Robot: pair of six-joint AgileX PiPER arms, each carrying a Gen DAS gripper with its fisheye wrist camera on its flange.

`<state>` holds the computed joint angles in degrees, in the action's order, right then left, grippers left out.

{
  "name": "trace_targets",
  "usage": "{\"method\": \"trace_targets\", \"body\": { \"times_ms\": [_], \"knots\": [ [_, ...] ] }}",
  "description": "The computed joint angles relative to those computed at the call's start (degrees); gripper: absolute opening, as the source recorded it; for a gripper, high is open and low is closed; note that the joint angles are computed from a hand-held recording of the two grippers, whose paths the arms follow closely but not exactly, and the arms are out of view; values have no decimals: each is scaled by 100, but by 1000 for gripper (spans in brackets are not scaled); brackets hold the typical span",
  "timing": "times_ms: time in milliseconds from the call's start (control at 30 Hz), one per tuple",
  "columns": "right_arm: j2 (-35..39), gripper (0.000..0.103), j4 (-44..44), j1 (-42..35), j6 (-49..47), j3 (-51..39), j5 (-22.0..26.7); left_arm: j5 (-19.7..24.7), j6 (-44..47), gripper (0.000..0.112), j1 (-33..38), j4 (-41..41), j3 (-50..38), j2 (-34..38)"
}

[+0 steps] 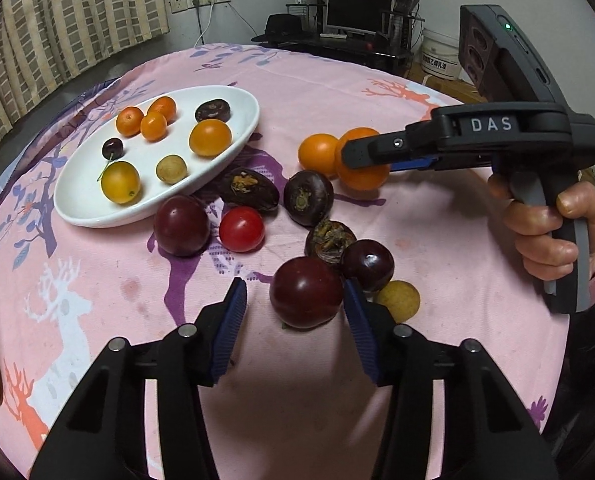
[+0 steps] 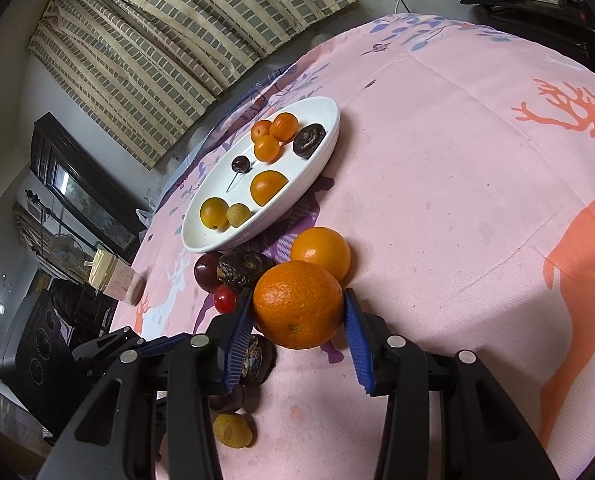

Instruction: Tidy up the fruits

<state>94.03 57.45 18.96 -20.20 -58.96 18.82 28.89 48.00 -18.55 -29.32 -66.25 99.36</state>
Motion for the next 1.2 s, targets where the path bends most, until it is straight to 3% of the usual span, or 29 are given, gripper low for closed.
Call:
{"method": "trace_targets", "body": {
  "times_ms": [100, 167, 300, 467, 567, 633, 733, 800, 900, 1000, 1067, 1100, 1133, 1200],
  "knots": [
    [8, 45, -31, -2, 32, -8, 9, -77, -141, 48, -94, 180, 19, 52],
    [3, 45, -38, -2, 32, -7, 4, 95, -266, 39, -118, 303, -123, 188],
    [-85, 45, 58, 46, -101, 74, -191, 23, -329, 38, -109, 310, -91, 146],
    [-269, 45, 217, 184, -501, -93, -523, 109, 423, 38, 411, -1013, -250, -48],
    [-13, 45, -1008, 221, 631, -910, -446, -3, -169, 38, 645, -1239, -817, 94],
    [274, 45, -2154, 282, 1634, -1485, -519, -161, -1204, 38, 660, -719, -1404, 356],
    [1152, 45, -3751, 272, 3045, -2952, 25, -386, -2923, 38, 615, 698, -2370, 995],
    [1753, 45, -4240, 251, 3543, -3883, 567, 50, -4034, 38, 636, 1513, -3343, 1617],
    [2776, 45, -4912, 267, 4129, -5377, 1547, 574, -4712, 38, 742, 2024, -4322, 2298],
    [3268, 47, -5163, 316, 4216, -6101, 2054, 860, -5057, 38, 780, 2376, -4731, 2634],
    [3361, 48, -5216, 337, 4198, -6219, 2184, 889, -5216, 47, 797, 2494, -4867, 2752],
    [3338, 49, -5191, 337, 4176, -6175, 2172, 783, -5318, 61, 780, 2643, -4761, 2696],
    [3203, 49, -5056, 302, 4075, -5950, 2018, 578, -5488, 73, 736, 2859, -4477, 2515],
    [2792, 51, -4861, 281, 3927, -5298, 1636, 149, -5552, 83, 710, 2981, -3874, 2129]
  ]
}}
